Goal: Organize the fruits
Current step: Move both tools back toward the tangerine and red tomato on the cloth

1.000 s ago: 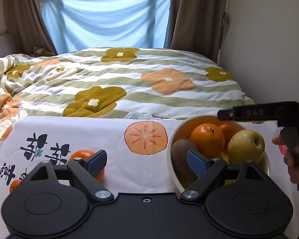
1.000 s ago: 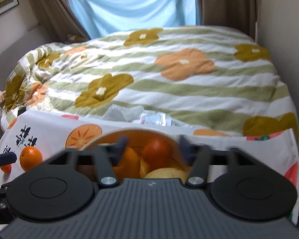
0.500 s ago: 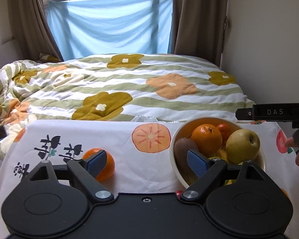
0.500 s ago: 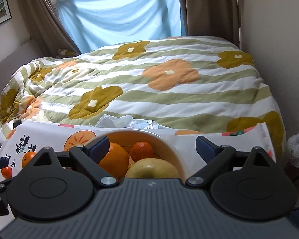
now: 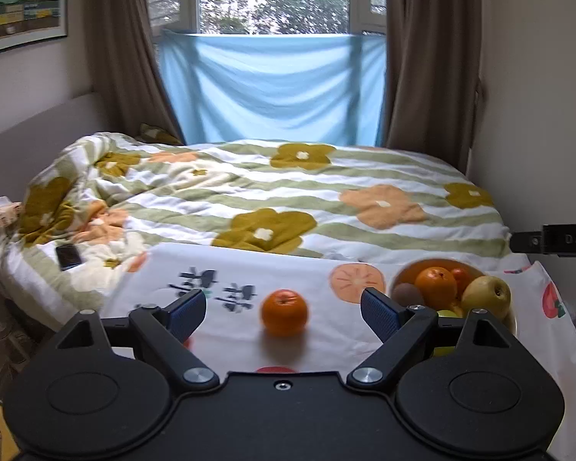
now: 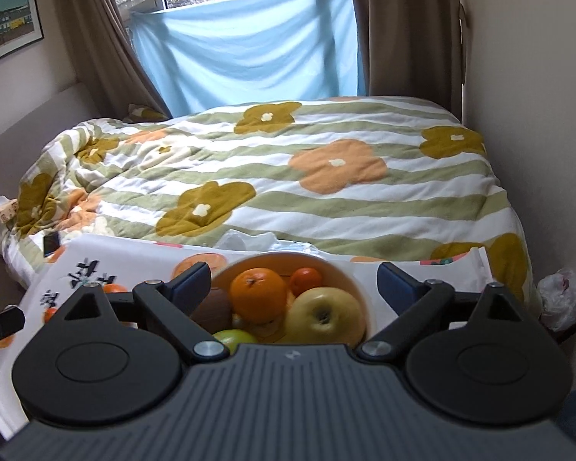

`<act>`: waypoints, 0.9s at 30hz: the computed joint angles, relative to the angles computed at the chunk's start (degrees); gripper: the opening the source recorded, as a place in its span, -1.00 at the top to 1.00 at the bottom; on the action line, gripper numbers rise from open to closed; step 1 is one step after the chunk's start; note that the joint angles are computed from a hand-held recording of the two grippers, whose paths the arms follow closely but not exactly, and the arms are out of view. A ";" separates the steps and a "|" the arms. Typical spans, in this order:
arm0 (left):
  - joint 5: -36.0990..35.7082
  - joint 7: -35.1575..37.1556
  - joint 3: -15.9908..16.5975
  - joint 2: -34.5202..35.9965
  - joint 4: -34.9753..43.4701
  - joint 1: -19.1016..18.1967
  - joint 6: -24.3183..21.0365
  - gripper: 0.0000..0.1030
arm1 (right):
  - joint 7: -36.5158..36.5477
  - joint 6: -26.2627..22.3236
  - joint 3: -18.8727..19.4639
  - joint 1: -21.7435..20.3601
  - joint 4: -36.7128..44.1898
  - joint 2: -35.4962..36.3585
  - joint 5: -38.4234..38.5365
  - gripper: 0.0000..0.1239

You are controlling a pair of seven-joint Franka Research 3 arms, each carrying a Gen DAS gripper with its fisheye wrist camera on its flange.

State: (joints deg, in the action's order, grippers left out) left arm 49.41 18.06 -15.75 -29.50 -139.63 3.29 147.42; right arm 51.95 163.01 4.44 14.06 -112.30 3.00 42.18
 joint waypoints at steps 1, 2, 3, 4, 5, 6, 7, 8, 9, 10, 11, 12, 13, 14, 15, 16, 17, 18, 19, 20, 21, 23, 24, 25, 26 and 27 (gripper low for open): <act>-0.49 0.41 0.51 -1.37 -1.02 -0.35 -0.16 -0.79 | 0.67 0.15 0.14 0.21 -1.31 -1.38 0.06 -0.66; -0.95 0.76 0.91 -2.74 -2.07 -0.55 -0.21 -0.80 | 1.19 0.26 0.20 0.49 -2.49 -2.58 0.13 -0.66; -1.30 1.04 1.23 -4.02 -3.13 -0.60 -0.08 -0.80 | 1.91 0.51 0.21 0.86 -3.49 -3.52 -0.22 -0.66; -1.62 1.45 1.59 -5.15 -4.15 -0.57 0.25 -0.80 | 3.16 1.13 0.30 1.30 -4.94 -4.74 -1.18 -0.66; -1.91 1.83 1.81 -6.23 -5.14 -0.47 0.58 -0.80 | 4.69 1.81 0.40 1.74 -6.27 -5.80 -2.49 -0.66; -2.03 2.11 2.01 -7.42 -6.20 -0.20 1.06 -0.80 | 5.66 2.37 0.42 2.19 -7.49 -6.76 -3.21 -0.66; -1.98 2.11 2.06 -8.71 -7.31 0.28 1.62 -0.80 | 6.37 2.86 0.40 2.68 -8.71 -7.71 -3.53 -0.66; -2.16 2.14 2.01 -9.83 -8.21 0.61 2.07 -0.80 | 7.02 3.20 0.34 3.17 -9.61 -8.43 -3.72 -0.66; -2.42 2.51 2.33 -10.79 -9.13 0.89 2.73 -0.80 | 7.75 3.50 0.36 3.71 -10.57 -9.17 -3.86 -0.66; -2.80 3.06 2.63 -11.74 -9.99 1.14 3.17 -0.80 | 8.20 3.78 0.33 4.25 -11.47 -9.87 -3.93 -0.66; -3.19 3.63 2.90 -12.57 -10.83 1.44 3.63 -0.84 | 8.65 4.31 0.43 4.83 -12.38 -10.46 -4.19 -0.66; -3.60 4.48 3.28 -13.18 -11.58 1.68 4.16 -0.92 | 9.03 4.79 0.49 5.37 -13.18 -10.93 -4.52 -0.66; -3.86 5.43 3.44 -13.68 -12.20 2.07 4.43 -0.96 | 9.39 5.33 0.62 5.97 -14.05 -11.37 -4.78 -0.66; -3.84 6.17 3.20 -14.22 -12.74 2.73 4.36 -0.98 | 10.10 6.03 0.81 6.44 -14.73 -11.61 -5.30 -0.66; -3.64 7.05 3.14 -14.63 -13.25 3.38 4.48 -0.98 | 11.06 6.95 1.08 6.83 -15.46 -11.81 -5.94 -0.66; -3.62 8.11 3.47 -15.01 -13.89 3.73 4.97 -0.98 | 12.31 8.01 1.49 7.21 -16.30 -12.01 -6.73 -0.66; -3.75 9.07 3.90 -15.34 -14.58 4.08 5.58 -0.99 | 13.62 8.52 1.79 7.44 -16.91 -12.14 -7.75 -0.66; -3.98 9.90 4.39 -15.92 -15.50 4.51 6.15 -0.99 | 14.86 8.71 2.01 7.63 -17.33 -12.15 -8.85 -0.66; -4.26 10.63 4.86 -16.34 -16.33 5.04 6.85 -0.99 | 16.20 8.95 2.39 7.85 -17.81 -12.13 -10.01 -0.66; -4.67 11.55 5.55 -16.68 -17.19 5.44 7.74 -0.99 | 17.20 9.10 2.58 8.16 -18.15 -12.05 -10.94 -0.66; -5.12 12.48 6.15 -16.62 -17.79 5.98 8.70 -0.99 | 18.58 9.40 3.00 8.28 -18.59 -11.92 -12.23 -0.66; -5.83 14.62 7.10 -16.18 -18.78 7.26 10.69 -0.99 | 21.62 9.93 3.90 8.37 -19.19 -11.36 -15.24 -0.66; -5.99 15.81 7.49 -15.69 -19.14 8.08 11.87 -0.99 | 22.77 10.55 4.17 8.60 -19.49 -10.97 -16.29 -0.66; -6.14 17.14 7.94 -15.22 -19.48 8.87 13.10 -0.99 | 24.44 11.15 4.71 8.63 -19.77 -10.46 -17.79 -0.66; -6.24 18.47 8.32 -14.50 -19.72 9.67 14.51 -0.99 | 26.15 11.60 5.17 8.63 -20.03 -10.05 -19.35 -0.66; -6.42 19.89 8.73 -13.71 -19.91 10.32 15.87 -0.98 | 27.43 12.11 5.40 8.79 -20.20 -9.51 -20.52 -0.66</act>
State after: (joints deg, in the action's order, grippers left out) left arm 42.99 37.96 -7.02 -43.21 -159.54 13.61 163.29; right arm 79.38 175.12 9.84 22.86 -132.50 -6.51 21.66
